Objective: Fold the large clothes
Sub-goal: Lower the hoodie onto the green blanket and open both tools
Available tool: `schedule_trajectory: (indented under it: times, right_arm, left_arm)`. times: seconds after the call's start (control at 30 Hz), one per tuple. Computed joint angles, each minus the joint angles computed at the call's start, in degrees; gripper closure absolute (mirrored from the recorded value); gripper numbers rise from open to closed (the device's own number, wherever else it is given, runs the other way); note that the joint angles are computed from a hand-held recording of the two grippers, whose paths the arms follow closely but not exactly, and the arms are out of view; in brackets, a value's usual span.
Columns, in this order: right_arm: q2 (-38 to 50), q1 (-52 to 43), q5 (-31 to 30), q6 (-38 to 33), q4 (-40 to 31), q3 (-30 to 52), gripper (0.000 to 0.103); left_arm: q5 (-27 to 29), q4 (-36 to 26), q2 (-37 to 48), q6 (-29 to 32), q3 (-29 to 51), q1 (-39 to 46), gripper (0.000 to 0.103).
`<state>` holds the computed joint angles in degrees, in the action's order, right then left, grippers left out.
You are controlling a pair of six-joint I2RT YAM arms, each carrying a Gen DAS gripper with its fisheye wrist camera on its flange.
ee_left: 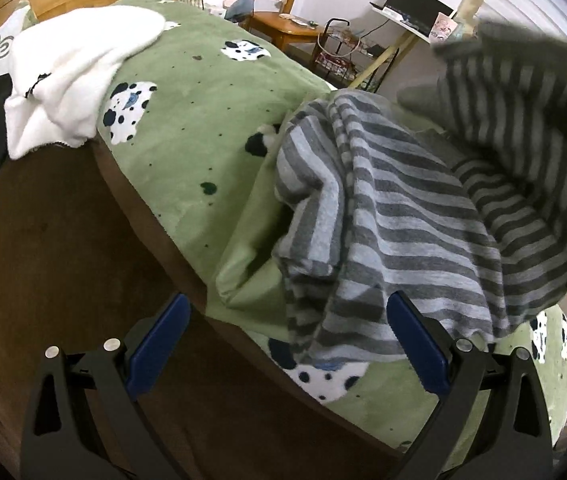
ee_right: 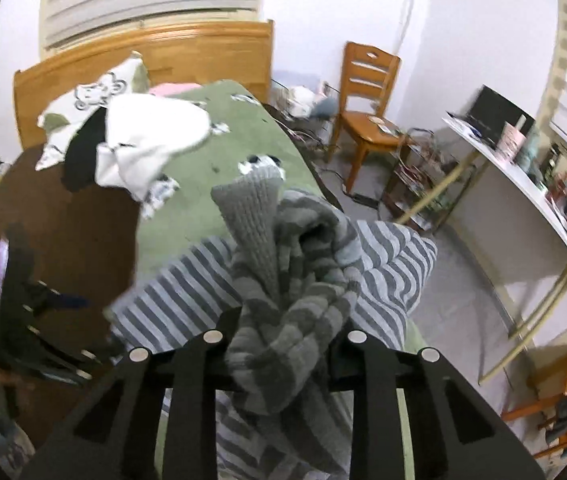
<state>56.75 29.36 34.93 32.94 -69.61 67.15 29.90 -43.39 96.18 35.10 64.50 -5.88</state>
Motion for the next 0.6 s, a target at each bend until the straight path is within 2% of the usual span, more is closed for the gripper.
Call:
schedule_trajectory:
  times: [0.17, 0.33, 0.43, 0.6]
  right_arm:
    - [9.1, 3.9, -2.8, 0.2, 7.6, 1.1, 0.078]
    - [17.9, 4.0, -11.4, 3.8, 19.2, -7.0, 0.077]
    - [22.6, 6.8, -11.5, 5.6, 21.6, -8.0, 0.077]
    - [25.5, 10.7, -11.6, 8.2, 20.9, -7.6, 0.076]
  left_arm:
    - [-0.7, 1.6, -0.3, 1.6, -0.3, 1.8, 0.007]
    - [0.5, -0.1, 1.1, 4.0, 1.8, 7.7, 0.007]
    - [0.0, 0.0, 3.5, 5.0, 3.5, 10.8, 0.007]
    - [0.5, -0.5, 7.0, 4.7, 6.0, 14.6, 0.007]
